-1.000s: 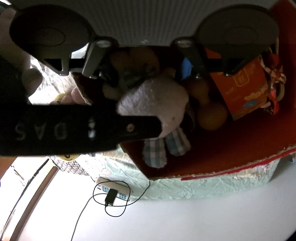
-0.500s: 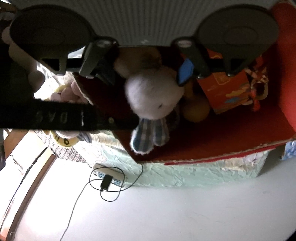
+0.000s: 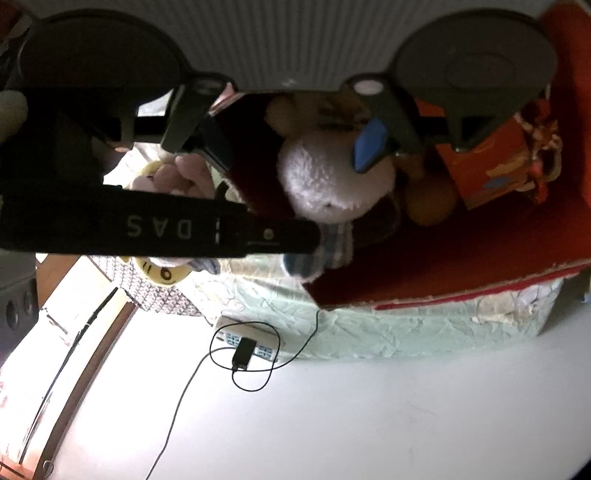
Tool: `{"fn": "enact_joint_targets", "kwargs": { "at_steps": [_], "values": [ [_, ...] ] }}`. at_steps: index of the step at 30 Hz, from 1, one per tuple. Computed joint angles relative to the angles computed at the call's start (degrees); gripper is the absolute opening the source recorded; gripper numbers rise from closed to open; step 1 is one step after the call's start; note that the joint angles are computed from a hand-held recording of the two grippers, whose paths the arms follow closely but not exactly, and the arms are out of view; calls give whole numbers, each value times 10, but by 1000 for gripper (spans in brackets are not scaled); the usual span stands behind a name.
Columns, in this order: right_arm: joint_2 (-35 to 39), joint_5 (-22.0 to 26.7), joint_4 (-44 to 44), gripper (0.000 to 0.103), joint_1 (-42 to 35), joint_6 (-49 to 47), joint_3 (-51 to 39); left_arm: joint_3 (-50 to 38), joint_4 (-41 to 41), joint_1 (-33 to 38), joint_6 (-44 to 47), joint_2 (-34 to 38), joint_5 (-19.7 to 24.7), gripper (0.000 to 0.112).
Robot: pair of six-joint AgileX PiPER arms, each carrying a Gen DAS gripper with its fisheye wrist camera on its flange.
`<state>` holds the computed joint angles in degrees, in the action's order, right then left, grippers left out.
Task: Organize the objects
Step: 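Lower the bunny into the red box and open the right gripper, then withdraw the right gripper from the box toward the remaining plush toys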
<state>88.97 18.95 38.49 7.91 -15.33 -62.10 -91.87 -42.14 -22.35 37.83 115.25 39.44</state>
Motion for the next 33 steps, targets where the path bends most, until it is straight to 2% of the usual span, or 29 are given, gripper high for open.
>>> {"fn": "enact_joint_targets", "kwargs": {
  "at_steps": [5, 8, 10, 11, 15, 18, 19, 20, 21, 24, 33],
  "values": [
    [-4, 24, 78, 28, -23, -71, 5, 8, -36, 2, 49, 2, 4, 72],
    [-2, 45, 116, 25, -31, -112, 2, -4, -71, 15, 77, 15, 50, 72],
    [7, 74, 134, 25, -41, -133, -8, -14, -81, 22, 82, 24, 82, 73],
    [15, 95, 129, 25, -45, -131, -19, -15, -71, 17, 75, 24, 79, 74],
    [32, 119, 87, 25, -40, -93, -36, 6, -62, 16, 82, 4, 61, 76],
    [33, 113, 36, 25, -27, -49, -39, 40, -42, 14, 88, -28, 17, 76],
    [35, 109, -1, 19, -20, -13, -44, 50, -42, 18, 90, -36, 10, 78],
    [36, 102, -36, 19, -13, 19, -46, 58, -42, 24, 92, -42, 4, 80],
    [38, 103, -47, 19, -11, 32, -49, 62, -28, 26, 78, -47, -7, 84],
    [41, 103, -43, 19, -15, 28, -51, 58, 54, 24, -7, -44, -41, 85],
    [21, 78, 8, 31, -21, -15, -25, 1, 270, -8, -253, -13, -42, 84]
  ]
}}
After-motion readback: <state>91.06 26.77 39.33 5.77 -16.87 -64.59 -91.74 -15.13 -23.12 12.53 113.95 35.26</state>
